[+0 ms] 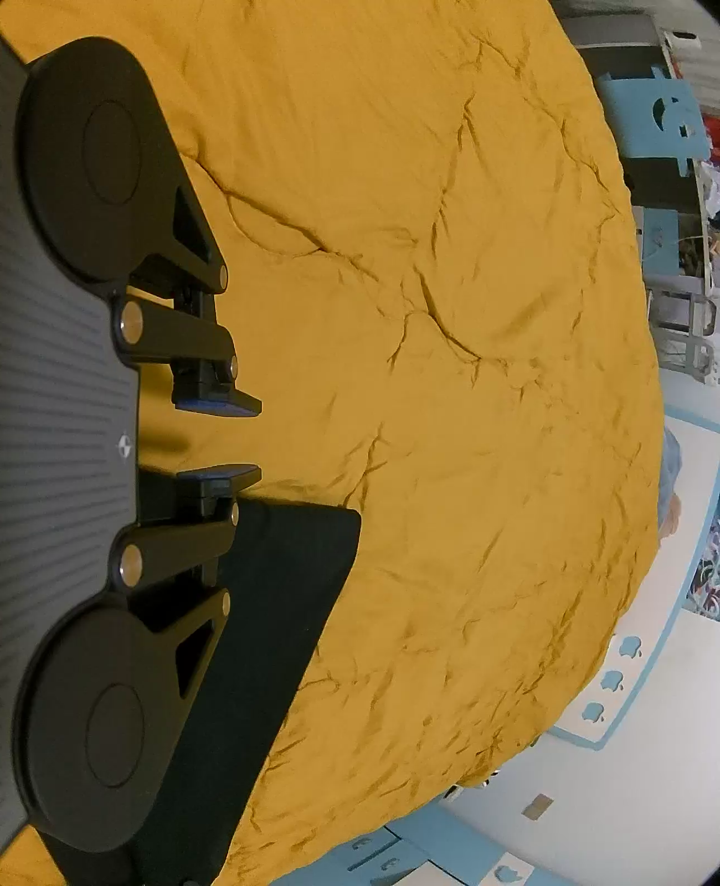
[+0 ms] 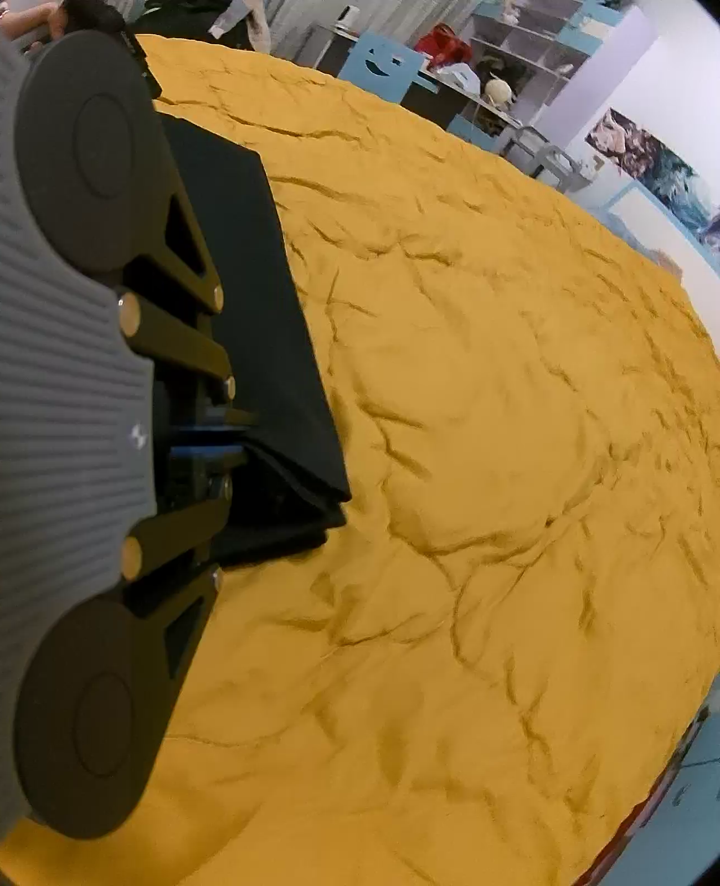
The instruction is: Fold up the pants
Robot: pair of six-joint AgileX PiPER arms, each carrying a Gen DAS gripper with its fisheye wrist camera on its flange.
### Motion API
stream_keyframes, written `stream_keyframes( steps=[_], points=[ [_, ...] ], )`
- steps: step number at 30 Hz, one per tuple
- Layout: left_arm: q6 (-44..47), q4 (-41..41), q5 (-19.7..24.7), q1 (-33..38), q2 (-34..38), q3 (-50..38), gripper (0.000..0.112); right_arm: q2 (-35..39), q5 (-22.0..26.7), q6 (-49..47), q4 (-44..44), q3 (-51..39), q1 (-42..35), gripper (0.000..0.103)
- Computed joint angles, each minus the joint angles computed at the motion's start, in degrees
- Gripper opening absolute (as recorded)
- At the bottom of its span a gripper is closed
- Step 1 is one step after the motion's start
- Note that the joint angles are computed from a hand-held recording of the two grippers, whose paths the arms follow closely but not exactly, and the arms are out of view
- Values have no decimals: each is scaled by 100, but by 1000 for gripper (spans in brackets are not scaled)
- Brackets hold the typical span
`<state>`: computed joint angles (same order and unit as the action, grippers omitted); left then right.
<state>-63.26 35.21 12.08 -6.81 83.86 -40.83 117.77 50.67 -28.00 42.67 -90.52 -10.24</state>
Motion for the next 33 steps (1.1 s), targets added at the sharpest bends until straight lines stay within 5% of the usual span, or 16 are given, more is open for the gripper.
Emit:
stream_keyframes(
  steps=[4, 8, 13, 18, 26, 30, 33],
  points=[
    [228, -173, -101, -30, 55, -9, 19, -98, 231, -11, -174, -191, -50, 0],
    [599, -496, -118, -53, 161, -43, 19, 3, -176, 349, -832, -28, 52, 0],
    [1744, -1658, -186, 2, 271, -83, 20, 124, -420, 148, -615, 193, 10, 0],
    [1939, -1915, -157, -87, 428, -128, 20, 97, -573, 181, -749, 281, 79, 0],
    [2241, -1928, 602, -308, 678, -264, 20, -136, -952, 335, -1116, 593, 191, 5],
    [2603, -2176, 1077, -334, 574, -289, 5, -458, -1326, 529, -1647, 952, 267, 10],
    [3139, -2534, 1494, -330, 480, -357, 5, -833, -1594, 423, -1708, 1324, 254, 14]
  ],
)
